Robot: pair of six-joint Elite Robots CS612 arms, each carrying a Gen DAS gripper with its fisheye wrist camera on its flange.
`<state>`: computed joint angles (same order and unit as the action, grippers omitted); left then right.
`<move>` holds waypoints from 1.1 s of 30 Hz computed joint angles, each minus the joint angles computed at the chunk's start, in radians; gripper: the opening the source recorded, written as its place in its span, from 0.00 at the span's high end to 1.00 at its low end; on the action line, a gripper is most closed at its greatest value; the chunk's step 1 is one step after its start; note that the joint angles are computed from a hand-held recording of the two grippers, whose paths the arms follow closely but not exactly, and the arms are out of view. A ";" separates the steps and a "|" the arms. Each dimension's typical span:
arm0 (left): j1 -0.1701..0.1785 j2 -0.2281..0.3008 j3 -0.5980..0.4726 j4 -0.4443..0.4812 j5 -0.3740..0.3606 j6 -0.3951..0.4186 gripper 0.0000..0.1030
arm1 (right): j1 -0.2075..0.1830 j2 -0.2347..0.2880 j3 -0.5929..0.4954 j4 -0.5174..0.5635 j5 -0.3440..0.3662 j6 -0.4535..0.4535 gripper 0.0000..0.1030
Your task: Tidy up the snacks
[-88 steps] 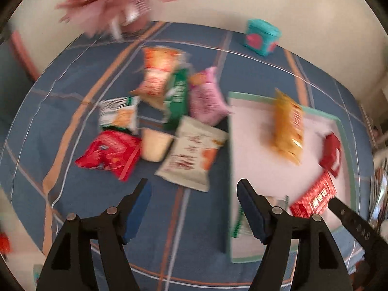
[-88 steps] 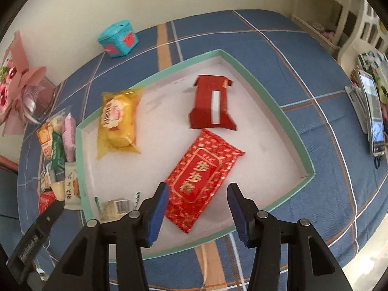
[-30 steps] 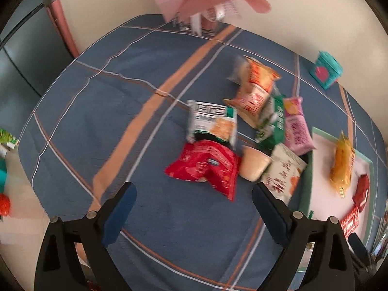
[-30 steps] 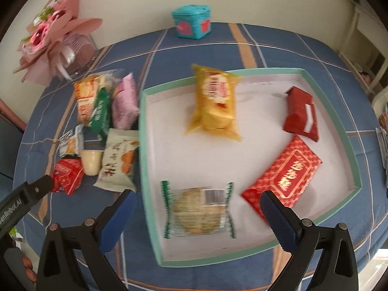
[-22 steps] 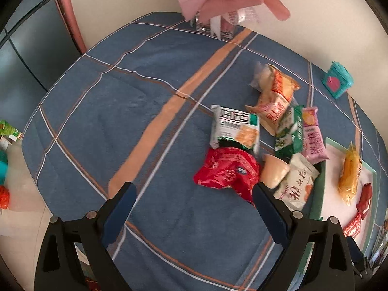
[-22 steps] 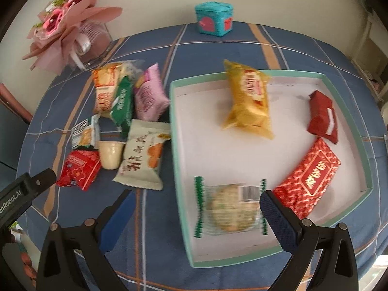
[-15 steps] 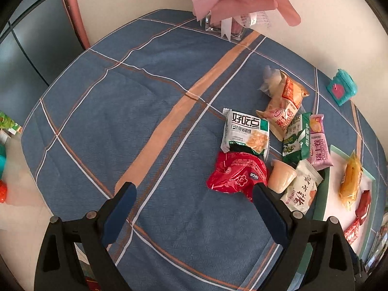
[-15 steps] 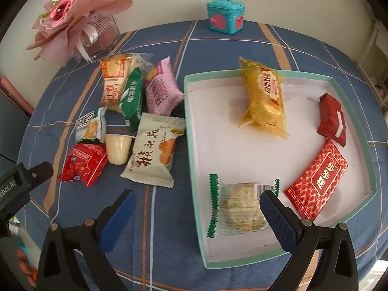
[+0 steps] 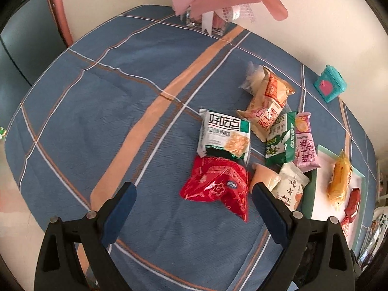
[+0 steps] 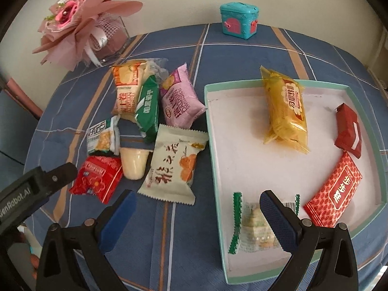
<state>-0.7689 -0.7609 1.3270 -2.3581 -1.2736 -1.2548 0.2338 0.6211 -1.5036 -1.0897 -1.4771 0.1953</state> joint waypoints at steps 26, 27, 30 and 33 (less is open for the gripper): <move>0.062 0.108 -0.098 0.004 -0.176 0.050 0.11 | 0.050 -0.034 0.153 -0.089 -0.124 -0.034 0.25; 0.061 0.109 -0.100 0.009 -0.170 0.054 0.15 | 0.053 -0.033 0.155 -0.089 -0.140 -0.044 0.25; 0.064 0.109 -0.103 0.004 -0.164 0.064 0.26 | 0.063 -0.032 0.158 -0.088 -0.175 -0.067 0.25; 0.065 0.112 -0.111 0.014 -0.159 0.074 0.33 | 0.066 -0.033 0.163 -0.083 -0.191 -0.071 0.28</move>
<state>-0.7038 -0.6489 1.2159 -2.3437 -1.4327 -1.1812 0.2997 0.5885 -1.3406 -1.1729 -1.6680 0.1247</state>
